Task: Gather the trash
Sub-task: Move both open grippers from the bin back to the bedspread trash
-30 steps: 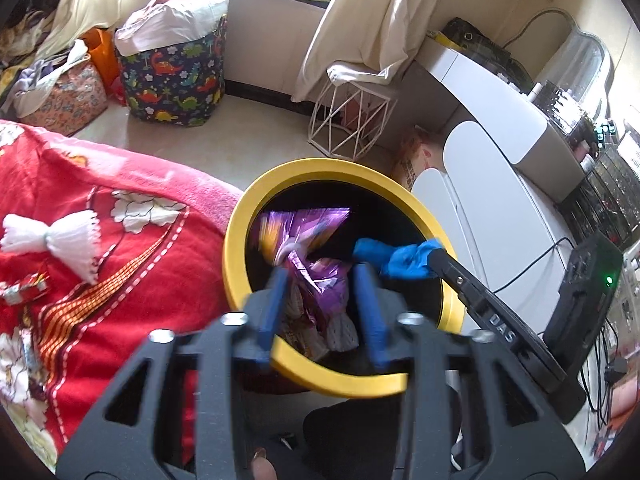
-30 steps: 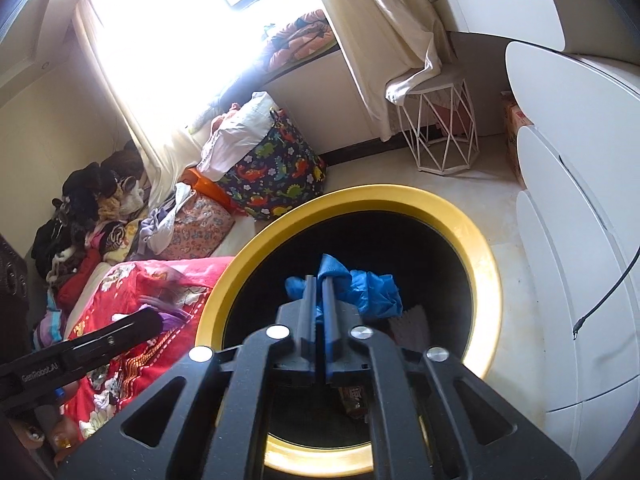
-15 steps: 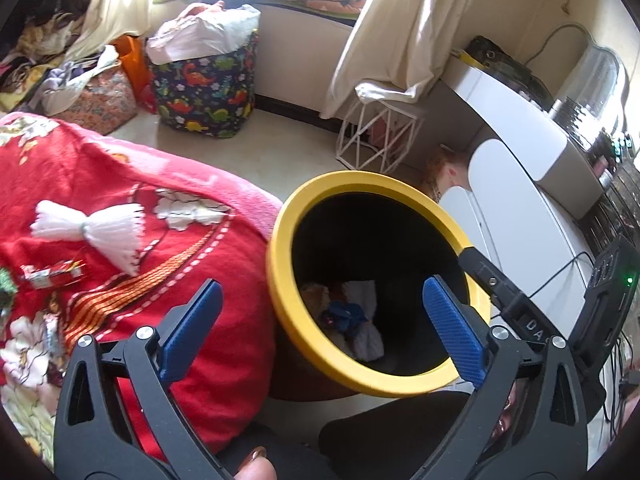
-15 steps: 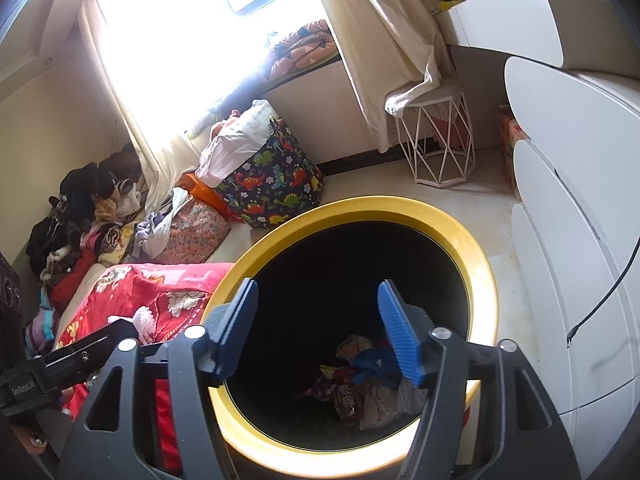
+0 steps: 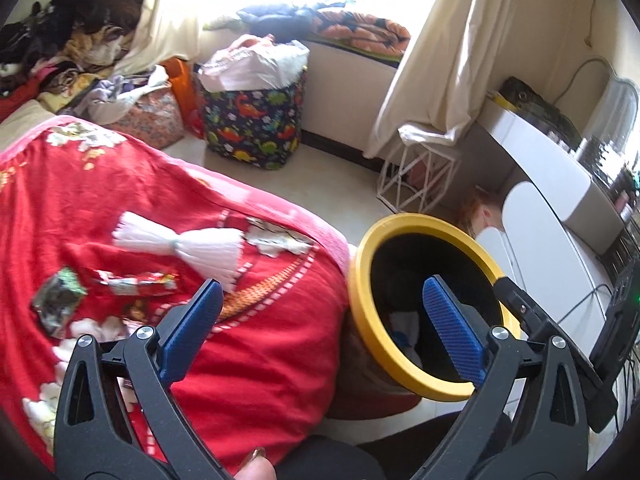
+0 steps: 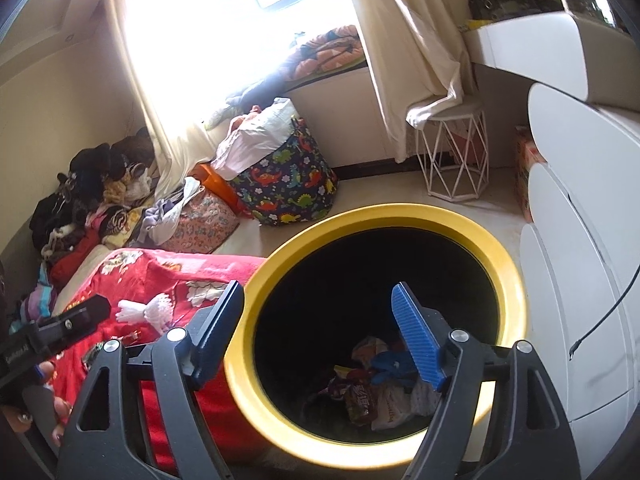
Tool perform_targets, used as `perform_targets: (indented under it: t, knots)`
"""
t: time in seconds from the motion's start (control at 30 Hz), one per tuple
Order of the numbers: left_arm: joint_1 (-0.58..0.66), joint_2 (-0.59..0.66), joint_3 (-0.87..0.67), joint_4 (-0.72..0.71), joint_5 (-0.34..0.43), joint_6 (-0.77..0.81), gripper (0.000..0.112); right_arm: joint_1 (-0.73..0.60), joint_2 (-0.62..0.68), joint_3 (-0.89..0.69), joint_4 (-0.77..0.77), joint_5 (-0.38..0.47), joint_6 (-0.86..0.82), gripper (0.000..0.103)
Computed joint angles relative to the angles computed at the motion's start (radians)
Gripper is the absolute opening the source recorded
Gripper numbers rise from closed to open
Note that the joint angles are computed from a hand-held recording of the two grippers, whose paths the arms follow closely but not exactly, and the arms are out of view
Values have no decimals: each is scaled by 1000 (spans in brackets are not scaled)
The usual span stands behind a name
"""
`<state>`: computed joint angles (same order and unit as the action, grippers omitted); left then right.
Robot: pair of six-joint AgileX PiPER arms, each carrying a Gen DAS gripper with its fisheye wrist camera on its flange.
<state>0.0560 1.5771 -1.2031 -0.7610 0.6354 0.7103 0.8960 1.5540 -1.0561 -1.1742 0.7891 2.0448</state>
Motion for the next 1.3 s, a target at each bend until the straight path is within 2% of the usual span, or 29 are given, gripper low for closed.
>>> perform_targets:
  t: [0.23,0.73,0.97,1.3]
  knots:
    - [76,-16,-1,-41,5,35,92,40,54,-96,19,32,-81,82]
    - [229,-17,-1,-83,16,104,92,99,193,-315,101,24,-235,89]
    - [307,19,-38,-77,25,108,92,117,286,-454,177,-2,-367,89]
    - [437,121,-130,-61,68,95,92,124,453,-709,380,-22,-644,89]
